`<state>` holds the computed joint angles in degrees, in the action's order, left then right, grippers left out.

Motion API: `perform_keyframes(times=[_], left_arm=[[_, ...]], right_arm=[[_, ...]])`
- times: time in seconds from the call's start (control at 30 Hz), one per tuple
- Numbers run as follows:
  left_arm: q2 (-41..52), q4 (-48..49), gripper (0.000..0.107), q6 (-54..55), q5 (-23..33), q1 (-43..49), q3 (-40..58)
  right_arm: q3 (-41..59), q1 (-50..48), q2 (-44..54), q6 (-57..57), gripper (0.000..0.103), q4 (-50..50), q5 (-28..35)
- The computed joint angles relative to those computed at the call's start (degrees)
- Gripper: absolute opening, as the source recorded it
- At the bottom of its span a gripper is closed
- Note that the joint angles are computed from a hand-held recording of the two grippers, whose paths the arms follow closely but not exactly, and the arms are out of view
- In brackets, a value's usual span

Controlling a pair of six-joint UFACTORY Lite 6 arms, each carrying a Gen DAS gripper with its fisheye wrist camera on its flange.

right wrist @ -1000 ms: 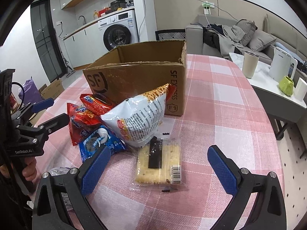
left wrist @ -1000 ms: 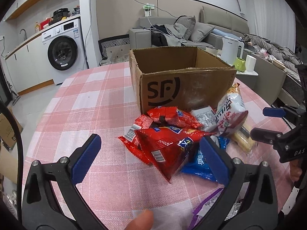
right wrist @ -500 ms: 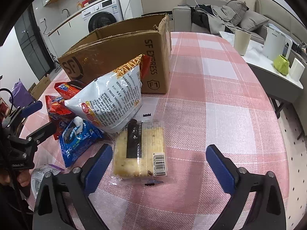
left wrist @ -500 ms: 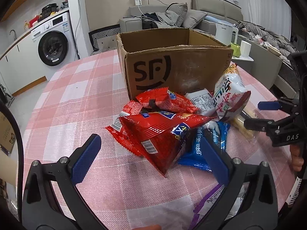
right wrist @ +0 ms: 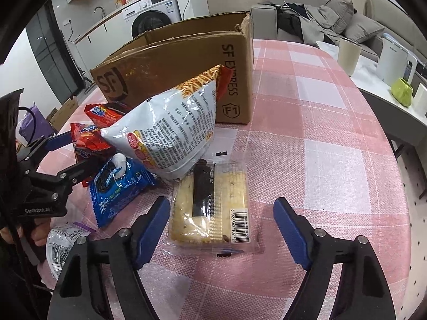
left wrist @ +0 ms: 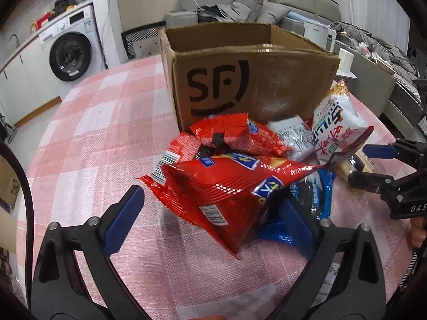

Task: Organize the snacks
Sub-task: 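Grasp the red chip bag with the left gripper while the right gripper grasps the cracker bar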

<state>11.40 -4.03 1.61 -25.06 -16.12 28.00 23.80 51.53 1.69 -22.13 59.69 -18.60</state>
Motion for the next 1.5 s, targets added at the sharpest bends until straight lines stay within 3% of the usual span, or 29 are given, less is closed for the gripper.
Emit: perform_keyframes(times=[0.17, 0.23, 0.37, 0.43, 0.57, 0.77, 0.83, 0.93, 1.17, 1.5], left_arm=[[2.7, 7.9, 0.073, -5.5, -0.2, 1.4, 2.0], [3.1, 7.2, 0.069, -4.6, -0.2, 1.2, 2.5], [2.8, 7.2, 0.038, -4.4, -0.9, -0.6, 1.5], [3.0, 9.0, 0.031, -5.6, -0.5, -0.7, 1.7], [2.9, 14.2, 0.029, -10.3, -0.8, 0.1, 1.8], [-0.6, 14.2, 0.029, -11.8, -3.3, -1.0, -2.6], [-1.9, 15.1, 0.029, -12.3, -3.9, -0.8, -3.4], [-3.8, 16.4, 0.029, -13.0, -4.1, -0.3, -4.7], [-5.7, 15.2, 0.029, -12.0, -6.5, -1.4, -7.2], [-11.6, 22.2, 0.028, -15.2, -7.5, 1.6, -11.7]], right_arm=[[0.4, 0.7, 0.0, -1.9, 0.077, 1.7, 0.1], [0.5, 1.2, 0.0, -2.9, 0.077, 2.7, 0.2], [0.9, 1.1, 0.1, -3.8, 0.077, 3.3, 0.5], [0.9, 1.2, 0.1, -3.9, 0.077, 3.4, 0.5], [0.7, 1.2, 0.1, -3.3, 0.077, 2.6, 0.5], [0.9, 1.8, 0.6, -4.5, 0.076, 3.8, -0.1], [1.5, 3.1, 1.1, -10.4, 0.068, 9.9, -1.3], [1.0, 3.1, 0.2, -12.0, 0.060, 11.2, -0.7], [-1.3, 1.6, -2.4, -8.6, 0.059, 6.0, 1.1], [-5.7, -0.5, -9.9, -18.2, 0.059, 13.5, 1.8]])
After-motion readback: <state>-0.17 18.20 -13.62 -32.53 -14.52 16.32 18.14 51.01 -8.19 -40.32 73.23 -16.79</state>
